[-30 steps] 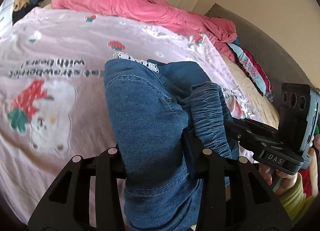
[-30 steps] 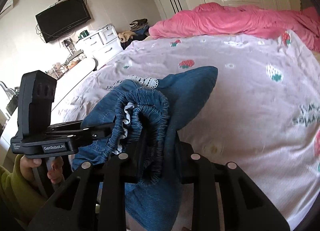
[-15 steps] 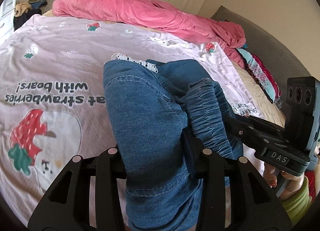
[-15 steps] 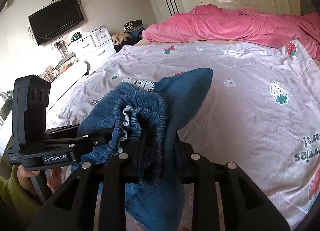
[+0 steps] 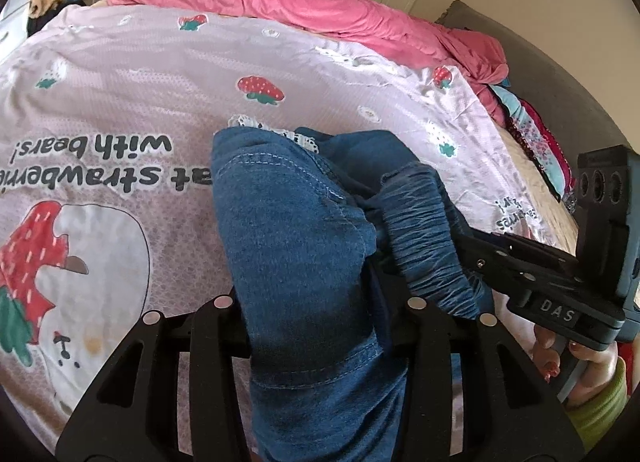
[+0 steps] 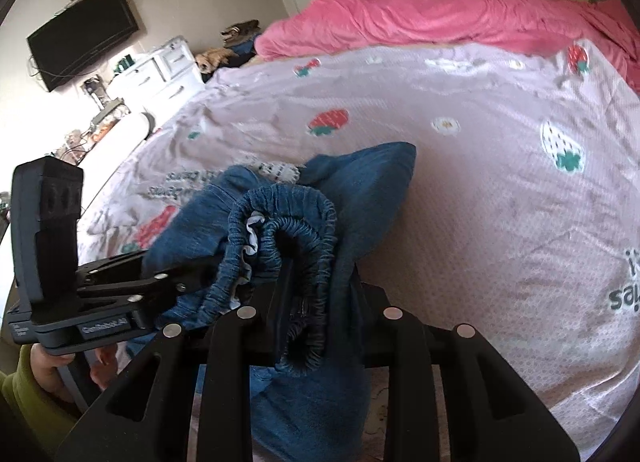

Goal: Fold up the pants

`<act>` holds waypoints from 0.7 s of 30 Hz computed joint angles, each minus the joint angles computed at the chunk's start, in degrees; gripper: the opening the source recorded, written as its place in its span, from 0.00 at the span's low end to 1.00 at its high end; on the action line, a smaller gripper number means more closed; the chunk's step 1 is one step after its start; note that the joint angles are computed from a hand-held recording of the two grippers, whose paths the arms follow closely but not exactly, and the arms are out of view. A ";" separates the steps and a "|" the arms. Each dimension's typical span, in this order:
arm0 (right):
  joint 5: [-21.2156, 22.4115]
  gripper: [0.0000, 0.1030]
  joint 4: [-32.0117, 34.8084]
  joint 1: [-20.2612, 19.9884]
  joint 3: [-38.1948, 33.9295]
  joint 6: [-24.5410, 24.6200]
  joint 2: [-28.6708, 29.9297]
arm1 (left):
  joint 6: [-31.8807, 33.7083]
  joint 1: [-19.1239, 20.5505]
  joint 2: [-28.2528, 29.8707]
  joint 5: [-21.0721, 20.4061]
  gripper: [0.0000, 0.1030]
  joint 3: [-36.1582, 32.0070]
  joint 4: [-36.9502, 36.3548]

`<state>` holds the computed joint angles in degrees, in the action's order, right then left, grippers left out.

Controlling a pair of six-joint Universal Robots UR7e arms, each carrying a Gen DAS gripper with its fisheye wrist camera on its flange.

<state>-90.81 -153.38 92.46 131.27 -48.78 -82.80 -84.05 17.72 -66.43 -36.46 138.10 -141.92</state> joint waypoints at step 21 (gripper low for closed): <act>-8.44 0.57 -10.61 -0.20 2.19 0.10 3.61 | -3.84 0.07 0.61 -1.10 0.58 0.33 3.24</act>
<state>-99.25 -163.98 92.26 133.46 -48.69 -79.19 -87.89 17.79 -65.82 -37.56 138.43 -138.68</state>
